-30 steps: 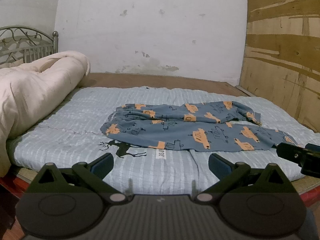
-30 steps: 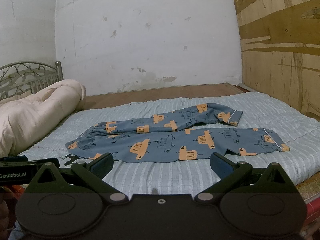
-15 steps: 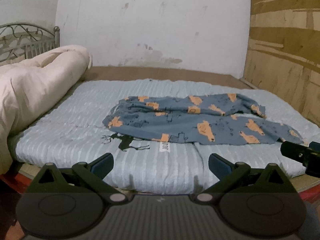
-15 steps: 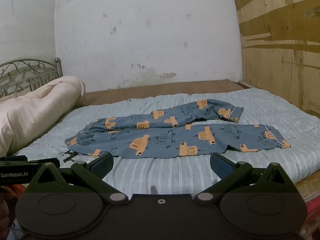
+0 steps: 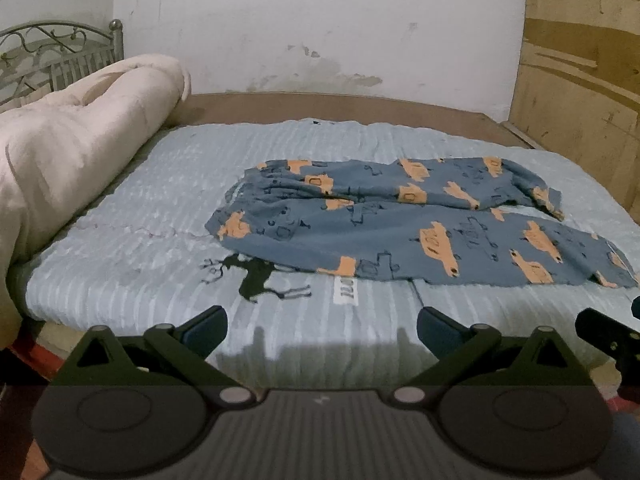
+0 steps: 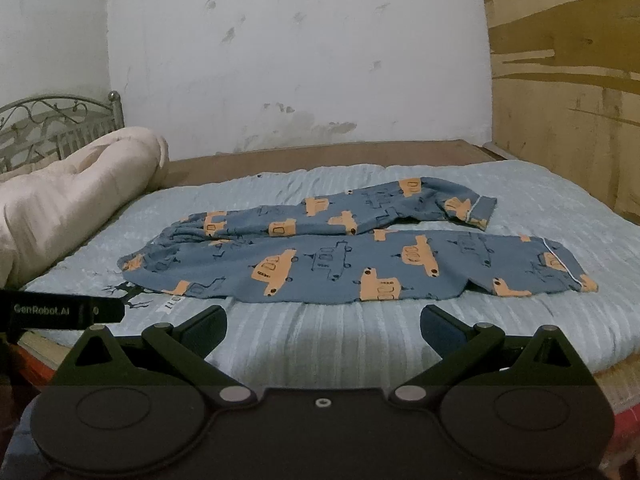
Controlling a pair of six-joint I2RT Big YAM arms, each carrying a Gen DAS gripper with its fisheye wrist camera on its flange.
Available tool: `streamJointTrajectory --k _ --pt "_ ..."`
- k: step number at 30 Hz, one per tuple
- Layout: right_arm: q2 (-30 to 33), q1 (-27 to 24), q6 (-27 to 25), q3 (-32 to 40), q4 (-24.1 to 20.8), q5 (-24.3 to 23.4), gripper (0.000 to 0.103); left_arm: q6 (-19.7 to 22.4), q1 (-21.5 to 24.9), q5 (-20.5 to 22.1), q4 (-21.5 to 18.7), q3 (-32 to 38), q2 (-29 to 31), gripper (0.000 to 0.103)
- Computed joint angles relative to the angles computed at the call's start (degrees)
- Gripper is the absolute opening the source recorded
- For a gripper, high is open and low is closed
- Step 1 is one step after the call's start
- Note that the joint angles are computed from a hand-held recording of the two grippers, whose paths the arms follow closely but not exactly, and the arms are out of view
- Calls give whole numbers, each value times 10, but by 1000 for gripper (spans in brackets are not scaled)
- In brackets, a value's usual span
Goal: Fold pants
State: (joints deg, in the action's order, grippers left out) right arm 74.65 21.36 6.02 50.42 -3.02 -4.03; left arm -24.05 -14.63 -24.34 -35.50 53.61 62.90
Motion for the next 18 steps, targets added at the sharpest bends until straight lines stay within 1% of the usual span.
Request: streamJointTrajectory --k 5,13,16,18 --pt "41 -11 -18 42 -17 -32 102 19 26 11 5 28 33 102" --pt "125 -31 -34 137 -44 -96 102 64 69 24 26 84 101 103" --pt "166 -42 -37 186 -61 -132 102 89 87 30 37 108 132 103" --pt "195 -49 -48 223 -72 -167 102 110 100 34 48 125 154 103"
